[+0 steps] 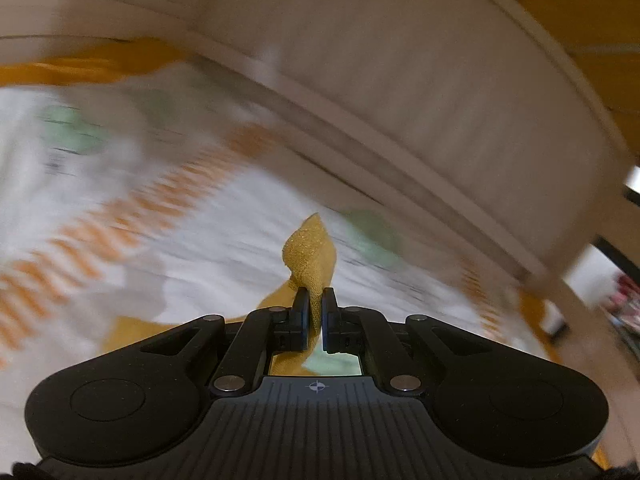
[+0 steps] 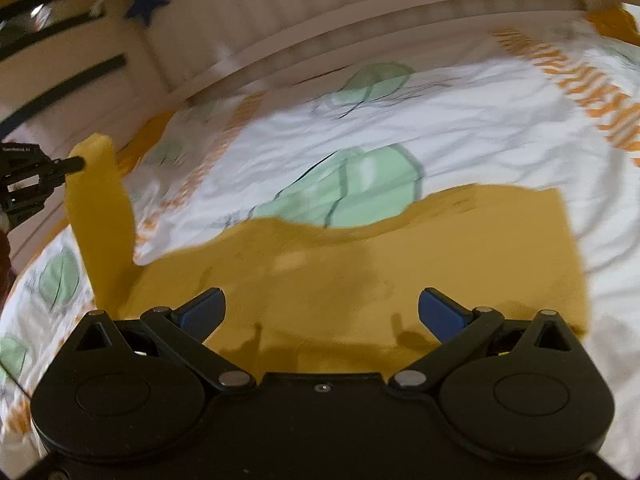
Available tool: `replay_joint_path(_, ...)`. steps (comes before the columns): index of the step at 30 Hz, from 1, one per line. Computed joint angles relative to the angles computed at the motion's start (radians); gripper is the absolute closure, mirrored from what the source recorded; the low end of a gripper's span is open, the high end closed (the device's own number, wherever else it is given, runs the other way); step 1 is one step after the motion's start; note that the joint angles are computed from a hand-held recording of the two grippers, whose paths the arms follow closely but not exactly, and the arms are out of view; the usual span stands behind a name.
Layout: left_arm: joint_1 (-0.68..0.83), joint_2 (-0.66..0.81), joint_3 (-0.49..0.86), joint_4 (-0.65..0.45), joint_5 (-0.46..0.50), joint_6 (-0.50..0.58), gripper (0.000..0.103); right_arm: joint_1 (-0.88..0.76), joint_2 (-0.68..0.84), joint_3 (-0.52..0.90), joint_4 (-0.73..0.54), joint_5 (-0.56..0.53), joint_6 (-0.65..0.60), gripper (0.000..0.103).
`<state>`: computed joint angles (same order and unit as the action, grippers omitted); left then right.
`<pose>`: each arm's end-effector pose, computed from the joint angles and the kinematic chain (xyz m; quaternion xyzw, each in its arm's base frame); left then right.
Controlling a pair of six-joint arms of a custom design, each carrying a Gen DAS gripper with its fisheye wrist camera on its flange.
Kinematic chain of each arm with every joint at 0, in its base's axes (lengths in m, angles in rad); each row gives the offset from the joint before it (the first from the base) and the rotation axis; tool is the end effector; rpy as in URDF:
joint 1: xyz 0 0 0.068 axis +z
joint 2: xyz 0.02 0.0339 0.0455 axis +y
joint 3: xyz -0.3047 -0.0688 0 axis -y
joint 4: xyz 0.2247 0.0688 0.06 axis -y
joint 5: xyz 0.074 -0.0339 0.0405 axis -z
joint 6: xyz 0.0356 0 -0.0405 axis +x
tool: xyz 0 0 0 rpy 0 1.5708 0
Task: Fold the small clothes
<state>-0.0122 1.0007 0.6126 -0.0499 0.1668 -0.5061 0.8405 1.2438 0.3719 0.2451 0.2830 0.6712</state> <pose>0.1850 -0.0082 0.2942 -0.1622 0.8263 -0.2050 0.4989 0.1410 0.1425 0.2052 -0.0107 0.8840 0.2173 0.4137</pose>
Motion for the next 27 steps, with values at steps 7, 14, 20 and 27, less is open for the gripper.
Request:
replay_joint_path(7,-0.515,0.287,-0.006,0.264,-0.282,-0.173,0.097,-0.185,-0.124,-0.024,-0.074,-0.062,0.003,0.001)
replay_joint_path(14,-0.678,0.578,-0.002,0.43,-0.31,-0.197,0.093,-0.347,-0.204,-0.04,-0.121,-0.114,-0.003,0.001)
replay_joint_path(20,-0.719,0.581,-0.027,0.474,-0.293,-0.158,0.066,-0.394,-0.207,-0.054,-0.105,-0.132,-0.007,0.001)
replay_joint_path(27,-0.734,0.419,-0.133,0.394,-0.424,-0.06,0.06,-0.336,-0.118,-0.076,0.006,-0.127,-0.064,0.001)
